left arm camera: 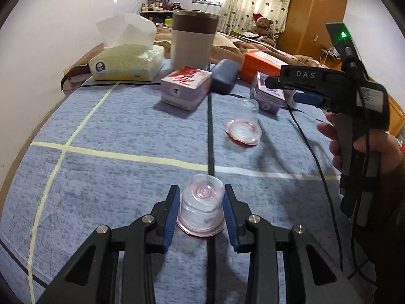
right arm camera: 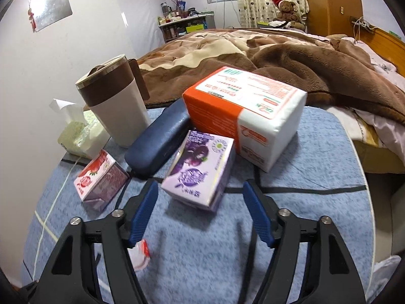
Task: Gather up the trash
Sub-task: 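Grasp the clear plastic cup with the left tool while the right tool grasps the purple juice box, then lift the plastic cup and purple juice box off the table with both tools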
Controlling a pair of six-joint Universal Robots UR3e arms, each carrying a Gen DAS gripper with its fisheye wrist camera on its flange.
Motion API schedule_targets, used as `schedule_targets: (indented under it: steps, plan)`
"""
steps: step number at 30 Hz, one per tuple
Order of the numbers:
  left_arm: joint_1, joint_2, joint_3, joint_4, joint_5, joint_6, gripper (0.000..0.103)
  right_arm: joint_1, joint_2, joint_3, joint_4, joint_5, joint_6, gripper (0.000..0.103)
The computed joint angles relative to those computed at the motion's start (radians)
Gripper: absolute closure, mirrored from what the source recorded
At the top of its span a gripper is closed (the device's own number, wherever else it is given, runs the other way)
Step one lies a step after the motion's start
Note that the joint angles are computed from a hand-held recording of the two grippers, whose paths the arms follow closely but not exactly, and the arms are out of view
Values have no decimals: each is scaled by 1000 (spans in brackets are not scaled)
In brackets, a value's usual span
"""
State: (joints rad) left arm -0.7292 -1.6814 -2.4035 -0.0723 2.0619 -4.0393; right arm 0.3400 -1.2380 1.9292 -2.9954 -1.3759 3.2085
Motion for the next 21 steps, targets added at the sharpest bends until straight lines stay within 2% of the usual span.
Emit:
schedule_targets:
  steps: [8,16,21]
  plan:
    - [13,-2,-21,29,-5,3,67,61,98,-172,129,-107,17,30]
    - [11,16,-37,32,5,-22,67,103,147,-245,204,-188,33,30]
    - [-2,21,-51,44,12,-36,67,116,135,-219,176,-225,11,30]
